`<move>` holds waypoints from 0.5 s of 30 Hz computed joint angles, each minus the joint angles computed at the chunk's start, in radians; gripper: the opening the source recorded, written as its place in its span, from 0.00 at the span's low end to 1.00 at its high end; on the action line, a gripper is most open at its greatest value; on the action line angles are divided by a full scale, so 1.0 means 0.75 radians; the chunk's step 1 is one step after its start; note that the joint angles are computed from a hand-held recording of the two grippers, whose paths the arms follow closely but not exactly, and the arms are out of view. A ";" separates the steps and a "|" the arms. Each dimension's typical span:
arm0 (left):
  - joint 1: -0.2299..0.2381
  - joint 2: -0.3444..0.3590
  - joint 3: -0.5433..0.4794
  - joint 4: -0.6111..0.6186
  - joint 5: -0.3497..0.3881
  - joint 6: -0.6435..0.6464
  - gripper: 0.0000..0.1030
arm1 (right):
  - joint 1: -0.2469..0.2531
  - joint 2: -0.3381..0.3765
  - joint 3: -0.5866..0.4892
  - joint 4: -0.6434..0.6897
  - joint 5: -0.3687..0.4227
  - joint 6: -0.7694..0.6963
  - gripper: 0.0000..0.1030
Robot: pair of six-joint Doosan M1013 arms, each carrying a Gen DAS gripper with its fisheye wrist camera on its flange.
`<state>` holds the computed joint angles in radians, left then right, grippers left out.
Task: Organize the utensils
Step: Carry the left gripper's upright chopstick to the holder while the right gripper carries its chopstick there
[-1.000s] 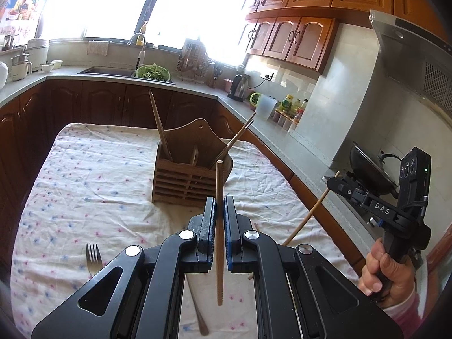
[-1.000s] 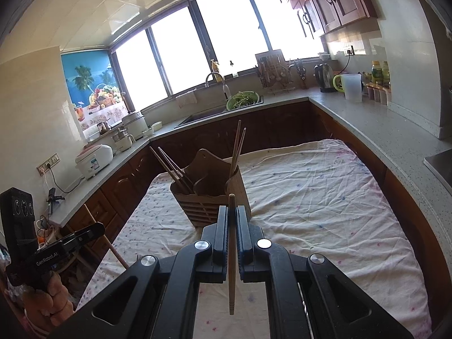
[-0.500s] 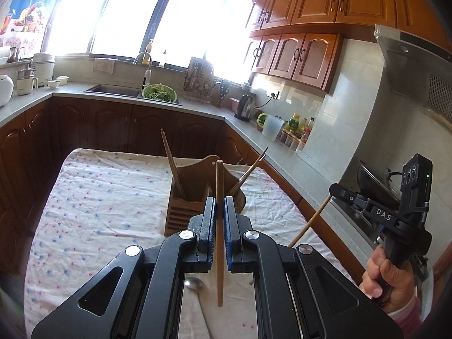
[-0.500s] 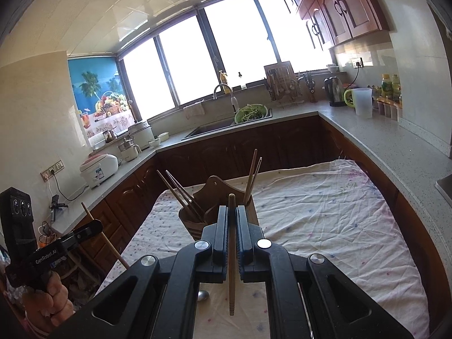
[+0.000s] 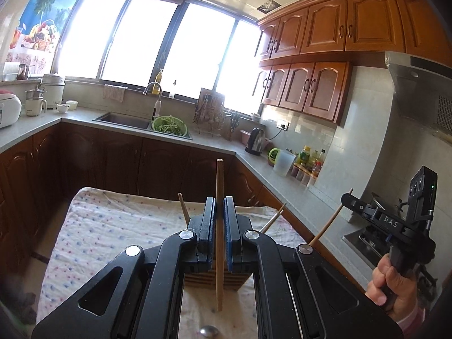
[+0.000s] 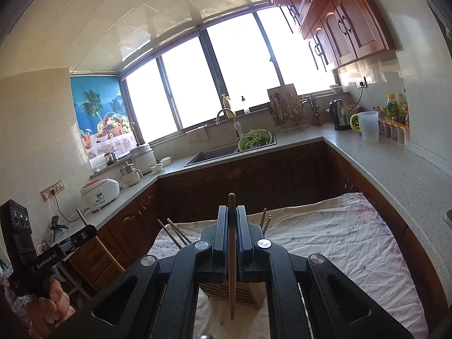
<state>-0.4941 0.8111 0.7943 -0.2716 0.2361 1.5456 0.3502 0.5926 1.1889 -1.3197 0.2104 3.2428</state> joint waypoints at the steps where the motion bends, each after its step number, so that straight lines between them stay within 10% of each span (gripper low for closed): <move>1: 0.002 0.012 -0.028 0.039 0.001 -0.039 0.05 | -0.001 0.006 -0.012 -0.031 0.003 0.031 0.05; 15: 0.004 0.273 -0.505 0.477 0.128 -0.488 0.05 | -0.031 0.118 -0.192 -0.067 0.036 0.107 0.05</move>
